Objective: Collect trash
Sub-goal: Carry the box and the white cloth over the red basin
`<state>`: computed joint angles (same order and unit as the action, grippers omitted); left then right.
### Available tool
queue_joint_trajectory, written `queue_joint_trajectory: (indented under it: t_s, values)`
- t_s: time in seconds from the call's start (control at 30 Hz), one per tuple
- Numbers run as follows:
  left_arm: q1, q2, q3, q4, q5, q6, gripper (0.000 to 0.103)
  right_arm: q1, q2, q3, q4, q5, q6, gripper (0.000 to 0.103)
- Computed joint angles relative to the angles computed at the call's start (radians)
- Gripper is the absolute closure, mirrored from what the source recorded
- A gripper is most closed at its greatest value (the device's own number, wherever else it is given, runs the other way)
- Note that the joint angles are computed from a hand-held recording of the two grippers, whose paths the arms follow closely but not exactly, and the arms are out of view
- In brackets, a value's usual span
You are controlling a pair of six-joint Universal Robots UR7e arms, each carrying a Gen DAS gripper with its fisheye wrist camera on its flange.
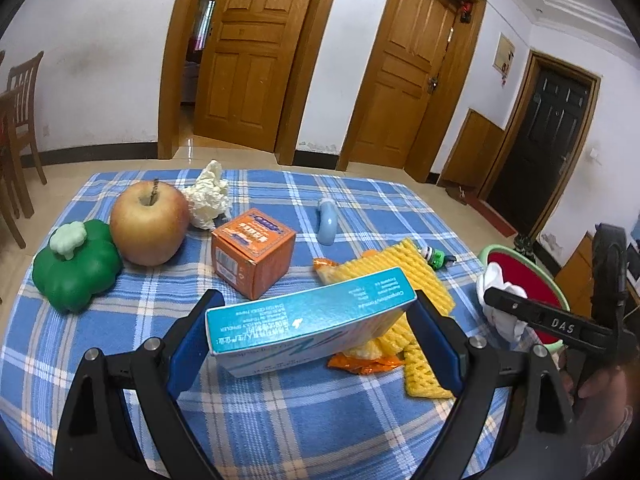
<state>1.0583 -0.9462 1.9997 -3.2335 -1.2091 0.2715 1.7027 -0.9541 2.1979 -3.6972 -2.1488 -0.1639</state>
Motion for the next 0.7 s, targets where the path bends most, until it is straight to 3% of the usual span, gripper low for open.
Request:
queue_joint_trajectory:
  t_s: [0.2, 0.47, 0.7]
  values:
    - [-0.02, -0.005, -0.005, 0.013, -0.007, -0.018, 0.012, -0.003, -0.019, 0.028, -0.036, 0.035, -0.039, 0.061]
    - [-0.098, 0.009, 0.004, -0.027, 0.032, 0.014, 0.012, -0.029, -0.073, 0.095, -0.132, 0.133, -0.072, 0.061]
    - [-0.15, 0.045, 0.006, -0.021, 0.019, -0.016, 0.012, -0.063, -0.117, 0.154, -0.196, 0.18, -0.088, 0.061]
